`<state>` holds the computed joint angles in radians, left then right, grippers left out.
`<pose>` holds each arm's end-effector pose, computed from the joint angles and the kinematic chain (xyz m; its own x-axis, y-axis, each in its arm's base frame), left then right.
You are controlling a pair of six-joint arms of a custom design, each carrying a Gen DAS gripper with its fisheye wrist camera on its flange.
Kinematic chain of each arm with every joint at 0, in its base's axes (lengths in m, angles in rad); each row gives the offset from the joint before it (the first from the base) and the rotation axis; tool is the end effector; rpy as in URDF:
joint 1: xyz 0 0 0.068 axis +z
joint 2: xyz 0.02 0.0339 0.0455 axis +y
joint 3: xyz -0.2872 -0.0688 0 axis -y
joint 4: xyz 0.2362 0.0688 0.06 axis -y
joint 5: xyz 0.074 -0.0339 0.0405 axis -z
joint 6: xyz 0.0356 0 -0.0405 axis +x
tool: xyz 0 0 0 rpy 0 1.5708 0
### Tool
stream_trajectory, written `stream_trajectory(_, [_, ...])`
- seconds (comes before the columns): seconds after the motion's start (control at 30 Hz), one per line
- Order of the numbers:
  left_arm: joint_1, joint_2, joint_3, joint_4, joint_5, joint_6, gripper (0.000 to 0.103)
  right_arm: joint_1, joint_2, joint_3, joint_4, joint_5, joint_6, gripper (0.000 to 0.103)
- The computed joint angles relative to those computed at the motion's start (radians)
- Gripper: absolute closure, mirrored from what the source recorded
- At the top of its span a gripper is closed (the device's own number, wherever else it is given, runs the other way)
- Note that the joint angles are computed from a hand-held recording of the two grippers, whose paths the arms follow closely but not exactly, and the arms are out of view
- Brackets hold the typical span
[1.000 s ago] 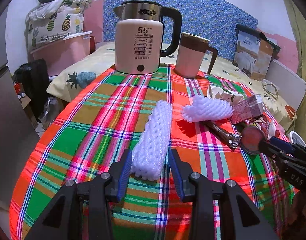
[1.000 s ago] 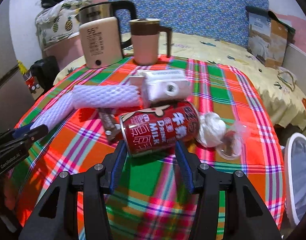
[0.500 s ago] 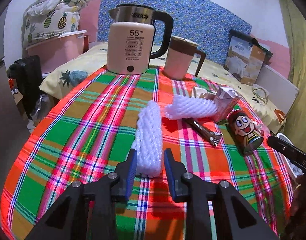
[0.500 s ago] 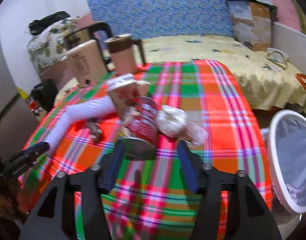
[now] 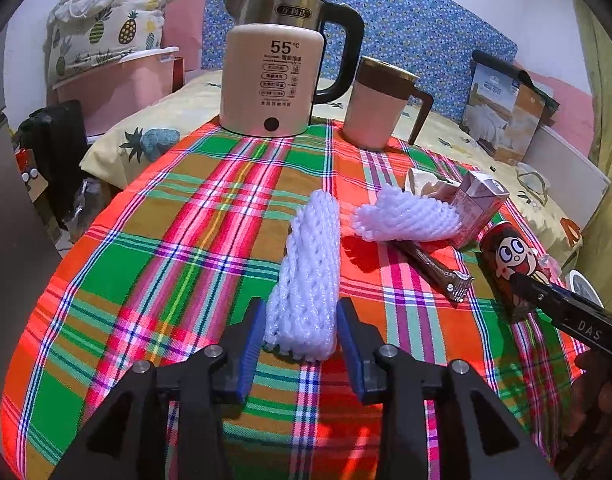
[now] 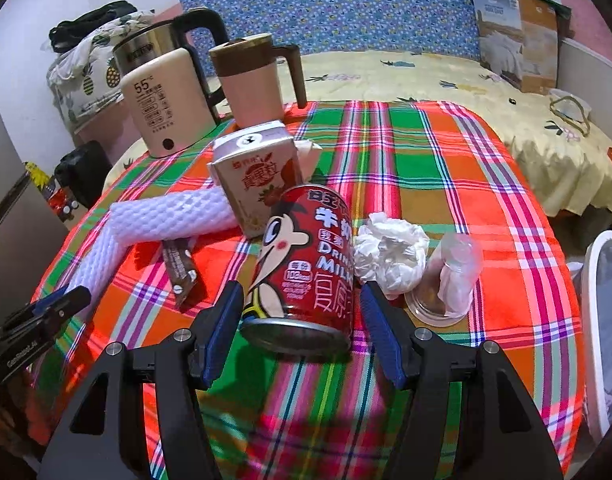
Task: Collect trash
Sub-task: 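Grasp the white foam net with the left tool while the right tool grasps the red milk can, then carry the foam net and red can over the bin and open both tools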
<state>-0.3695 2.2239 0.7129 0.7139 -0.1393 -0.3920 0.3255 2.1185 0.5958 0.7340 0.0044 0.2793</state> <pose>0.3234 -0.1199 0.0312 -0.7185 -0.1274 -0.6837 -0.0079 0.9845 -0.1752 0.3014 0.1016 0.0479 -0.7335 0.0434 -0.6783 -0.1193 0.9743 0.1913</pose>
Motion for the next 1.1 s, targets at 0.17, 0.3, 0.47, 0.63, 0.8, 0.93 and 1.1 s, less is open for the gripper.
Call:
stream_trajectory(0.17, [-0.02, 0.003, 0.007, -0.017, -0.035, 0.003, 0.071, -0.023, -0.006, -0.028, 0.031, -0.041, 0.023, 0.047])
stream_trajectory(0.3, [-0.053, -0.006, -0.032, 0.021, -0.069, -0.02, 0.079, -0.03, -0.016, -0.081, 0.085, -0.058, 0.028, 0.048])
stream_trajectory(0.47, [-0.111, -0.023, -0.105, 0.096, -0.13, -0.066, 0.089, -0.043, -0.045, -0.173, 0.159, -0.082, 0.011, 0.048])
stream_trajectory(0.63, [-0.157, -0.042, -0.177, 0.144, -0.125, -0.126, 0.092, -0.064, -0.074, -0.276, 0.238, -0.107, -0.009, 0.048])
stream_trajectory(0.8, [-0.215, -0.064, -0.224, 0.162, -0.16, -0.165, 0.093, -0.09, -0.094, -0.362, 0.308, -0.131, -0.021, 0.048])
stream_trajectory(0.93, [-0.264, -0.106, -0.256, 0.165, -0.186, -0.182, 0.093, -0.103, -0.106, -0.416, 0.36, -0.143, -0.025, 0.048])
stream_trajectory(1.1, [-0.336, -0.154, -0.269, 0.148, -0.206, -0.2, 0.093, -0.127, -0.118, -0.462, 0.413, -0.157, -0.029, 0.048])
